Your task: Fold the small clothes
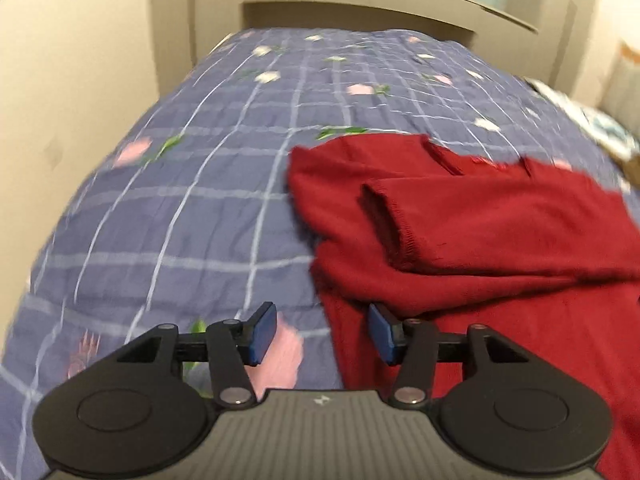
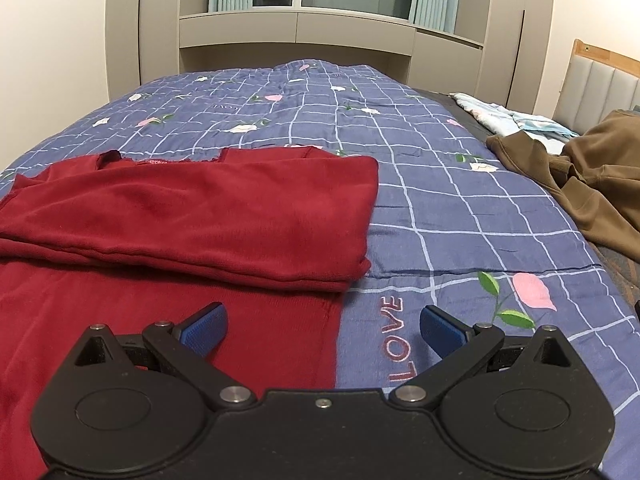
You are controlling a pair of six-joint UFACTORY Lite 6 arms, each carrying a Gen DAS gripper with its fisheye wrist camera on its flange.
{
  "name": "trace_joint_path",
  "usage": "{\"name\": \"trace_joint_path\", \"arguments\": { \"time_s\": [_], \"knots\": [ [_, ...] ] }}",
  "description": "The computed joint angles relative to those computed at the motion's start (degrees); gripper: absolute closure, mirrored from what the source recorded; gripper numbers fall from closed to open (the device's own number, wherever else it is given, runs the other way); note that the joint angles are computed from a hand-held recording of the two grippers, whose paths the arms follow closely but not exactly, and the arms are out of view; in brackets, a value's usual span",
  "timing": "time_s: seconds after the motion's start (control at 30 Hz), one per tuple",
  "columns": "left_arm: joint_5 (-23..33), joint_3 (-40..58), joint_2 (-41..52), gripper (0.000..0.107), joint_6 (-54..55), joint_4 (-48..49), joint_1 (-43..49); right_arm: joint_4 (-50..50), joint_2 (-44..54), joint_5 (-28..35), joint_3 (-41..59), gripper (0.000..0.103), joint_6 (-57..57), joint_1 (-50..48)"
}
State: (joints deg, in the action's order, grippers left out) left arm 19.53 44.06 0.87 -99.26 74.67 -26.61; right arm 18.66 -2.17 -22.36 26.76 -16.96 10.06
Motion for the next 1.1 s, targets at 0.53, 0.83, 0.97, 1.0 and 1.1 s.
{"name": "trace_joint_path", "arguments": {
  "time_s": [0.53,0.83,0.97,1.0,1.1],
  "knots": [
    [10.17,-2.95,-1.25,0.107,-18.55,11.26,-7.12,-4.11,0.81,0.5,0.27,0.001,4.29,-1.19],
    [8.29,-7.03,-7.09,0.107,-14.55,3.09,-4.97,-6.06,1.62,0.65,0.57,0.001,6.48,-1.61],
    [5.43,-7.68,-9.36,0.054,-15.55,1.6,-5.27,-5.38,1.52,0.45,0.44,0.001,5.83,-1.5],
    [5.95,-7.78,-9.42,0.041,-17.07,2.23,-6.22,-4.9,1.34,0.5,0.35,0.001,5.45,-1.39],
    [6.49,-8.88,-10.72,0.03,-18.36,1.89,-8.97,-4.43,-0.28,1.3,-0.6,0.001,5.35,-1.4]
  ]
}}
